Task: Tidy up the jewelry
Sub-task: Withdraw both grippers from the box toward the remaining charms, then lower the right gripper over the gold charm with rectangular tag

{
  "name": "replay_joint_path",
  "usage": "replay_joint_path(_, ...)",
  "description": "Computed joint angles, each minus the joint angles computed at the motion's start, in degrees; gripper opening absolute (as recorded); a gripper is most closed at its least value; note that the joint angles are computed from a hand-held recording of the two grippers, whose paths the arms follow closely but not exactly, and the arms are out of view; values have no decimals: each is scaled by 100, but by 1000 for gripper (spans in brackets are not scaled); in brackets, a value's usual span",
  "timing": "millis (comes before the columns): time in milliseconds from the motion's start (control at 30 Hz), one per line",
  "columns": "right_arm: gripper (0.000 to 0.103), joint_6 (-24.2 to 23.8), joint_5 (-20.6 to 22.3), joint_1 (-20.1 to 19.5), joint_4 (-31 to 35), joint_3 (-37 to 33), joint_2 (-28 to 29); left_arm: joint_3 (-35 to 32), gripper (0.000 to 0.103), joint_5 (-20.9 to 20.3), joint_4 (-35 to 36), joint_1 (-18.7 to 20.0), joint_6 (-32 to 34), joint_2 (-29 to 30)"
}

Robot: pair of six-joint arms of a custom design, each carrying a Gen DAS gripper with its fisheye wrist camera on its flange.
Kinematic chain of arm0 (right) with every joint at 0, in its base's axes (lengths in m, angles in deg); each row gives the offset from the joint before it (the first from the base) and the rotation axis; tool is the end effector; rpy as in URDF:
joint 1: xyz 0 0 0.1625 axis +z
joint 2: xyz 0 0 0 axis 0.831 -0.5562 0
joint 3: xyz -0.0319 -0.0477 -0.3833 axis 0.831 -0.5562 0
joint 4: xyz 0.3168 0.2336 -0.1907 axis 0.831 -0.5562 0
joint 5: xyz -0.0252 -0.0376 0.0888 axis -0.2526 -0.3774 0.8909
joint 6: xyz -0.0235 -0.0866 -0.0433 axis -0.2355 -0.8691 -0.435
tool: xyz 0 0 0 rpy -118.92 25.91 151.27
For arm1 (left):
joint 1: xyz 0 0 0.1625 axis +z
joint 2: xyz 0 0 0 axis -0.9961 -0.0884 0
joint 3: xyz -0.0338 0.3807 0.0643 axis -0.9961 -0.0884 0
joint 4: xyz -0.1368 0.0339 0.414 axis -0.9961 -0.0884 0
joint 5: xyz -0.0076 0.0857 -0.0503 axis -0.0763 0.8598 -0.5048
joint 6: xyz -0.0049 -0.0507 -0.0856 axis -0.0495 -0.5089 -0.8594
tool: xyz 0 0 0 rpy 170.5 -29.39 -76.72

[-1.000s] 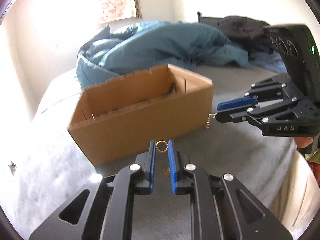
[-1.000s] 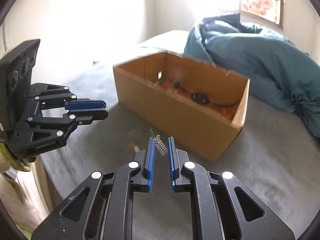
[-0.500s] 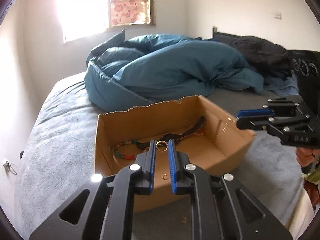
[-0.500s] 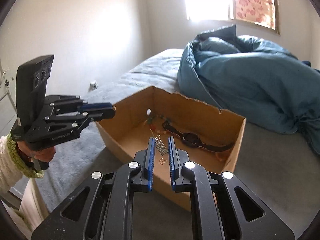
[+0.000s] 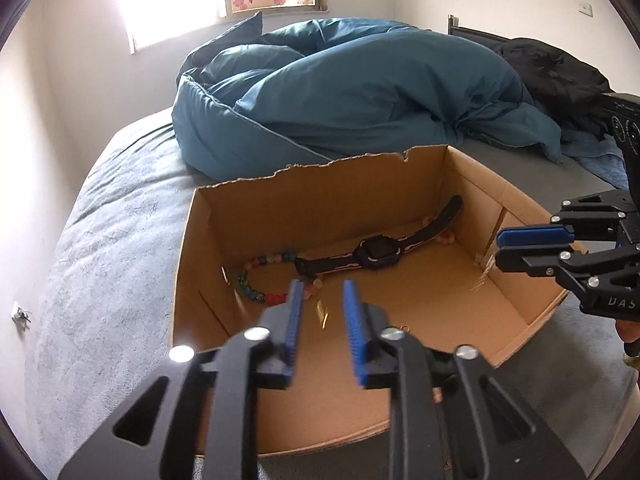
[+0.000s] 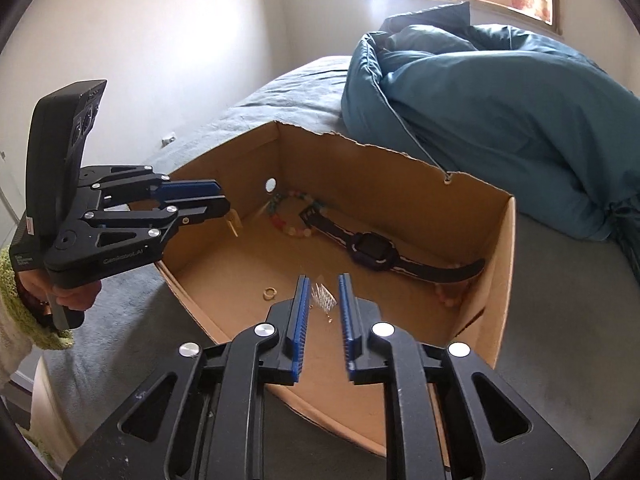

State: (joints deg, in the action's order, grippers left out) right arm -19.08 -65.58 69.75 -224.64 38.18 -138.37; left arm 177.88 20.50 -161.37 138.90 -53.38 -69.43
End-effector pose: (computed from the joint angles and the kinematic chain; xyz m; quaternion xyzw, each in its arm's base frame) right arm 0.3899 -0.4383 0.1449 0.1660 -0.8737 0.3364 0.3096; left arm -0.1974 -0.5720 0.3240 0.4798 0.8276 -0.2033 0.2085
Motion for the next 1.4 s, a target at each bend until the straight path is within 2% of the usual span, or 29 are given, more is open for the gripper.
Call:
replay_joint_path(133, 22, 13, -70, 30, -42, 78, -71, 19, 35, 4, -28, 3, -35, -3)
replay_joint_path(400, 22, 83, -221, 249, -315, 309, -287, 86, 36, -133, -60, -28, -166, -227)
replay_joint_path(600, 31, 201, -377, 613, -588, 637, -519, 418, 36, -267, 99, -181, -262, -950)
replay_joint_path(800, 31, 776, -442, 992, -340, 939, -701, 836, 36, -443, 532, -311, -361, -1792)
replay_joint_path(933, 31, 1036, -214, 1102, -170, 1029, -634, 1070, 36, -577, 916, -292, -544, -2217)
replay_joint_path(1067, 31, 1033, 141, 1018, -64, 996, -404, 1296, 36, -638, 1224, -192, -617, -2440)
replay_joint_path(1233, 27, 879, 602, 754, -103, 945, -60, 1522, 36, -687, 1315, 2, -581, -2456)
replay_joint_path(1400, 24, 575, 877, 515, -12, 788, 224, 1564, 36, -804, 1284, 215, -418, -2243)
